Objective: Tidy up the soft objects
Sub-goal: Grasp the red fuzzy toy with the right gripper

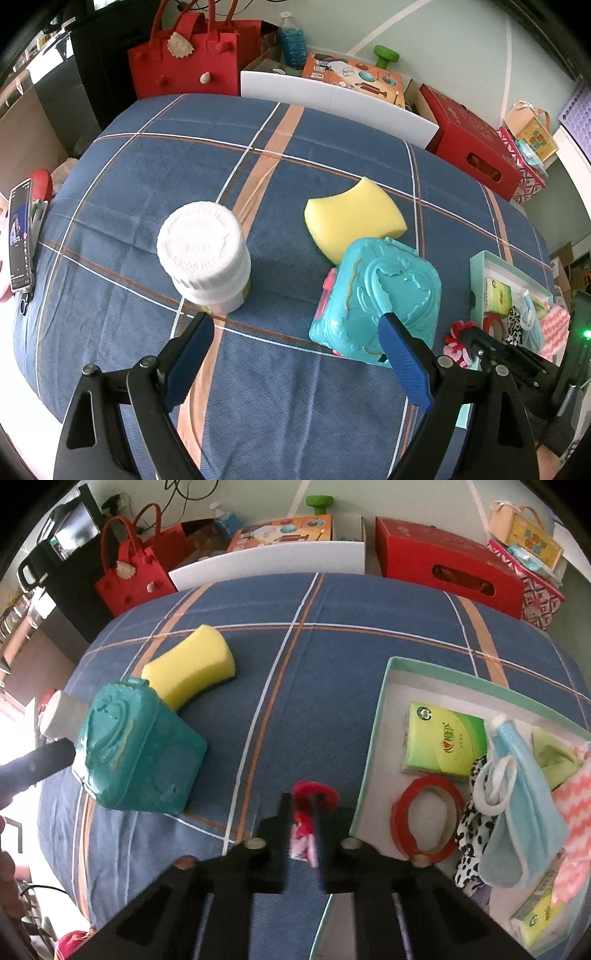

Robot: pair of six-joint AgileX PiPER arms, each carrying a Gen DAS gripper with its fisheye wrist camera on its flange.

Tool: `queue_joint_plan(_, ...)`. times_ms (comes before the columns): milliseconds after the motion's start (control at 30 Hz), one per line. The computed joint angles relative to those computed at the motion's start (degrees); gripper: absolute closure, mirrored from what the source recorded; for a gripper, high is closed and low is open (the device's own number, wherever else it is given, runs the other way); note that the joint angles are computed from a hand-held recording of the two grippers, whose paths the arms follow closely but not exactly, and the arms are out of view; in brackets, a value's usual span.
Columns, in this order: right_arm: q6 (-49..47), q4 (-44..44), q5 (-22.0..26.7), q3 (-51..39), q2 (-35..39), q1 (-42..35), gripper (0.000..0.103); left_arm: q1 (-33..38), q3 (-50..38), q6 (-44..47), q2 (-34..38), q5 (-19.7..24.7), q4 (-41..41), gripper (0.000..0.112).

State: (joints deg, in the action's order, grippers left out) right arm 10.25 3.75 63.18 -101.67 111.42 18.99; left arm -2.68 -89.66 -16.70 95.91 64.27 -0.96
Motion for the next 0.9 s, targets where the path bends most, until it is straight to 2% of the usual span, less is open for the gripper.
queue_joint_plan(333, -0.62, 1.52, -2.45, 2.06, -2.74, -1.03, 0.101, 0.08, 0.13, 0.22, -0.35, -0.09, -0.07, 0.022)
queue_joint_plan(900, 0.32, 0.28, -2.12, 2.42, -2.83, -0.92, 0.097, 0.29, 0.30, 0.35, -0.76, -0.33, -0.45, 0.022)
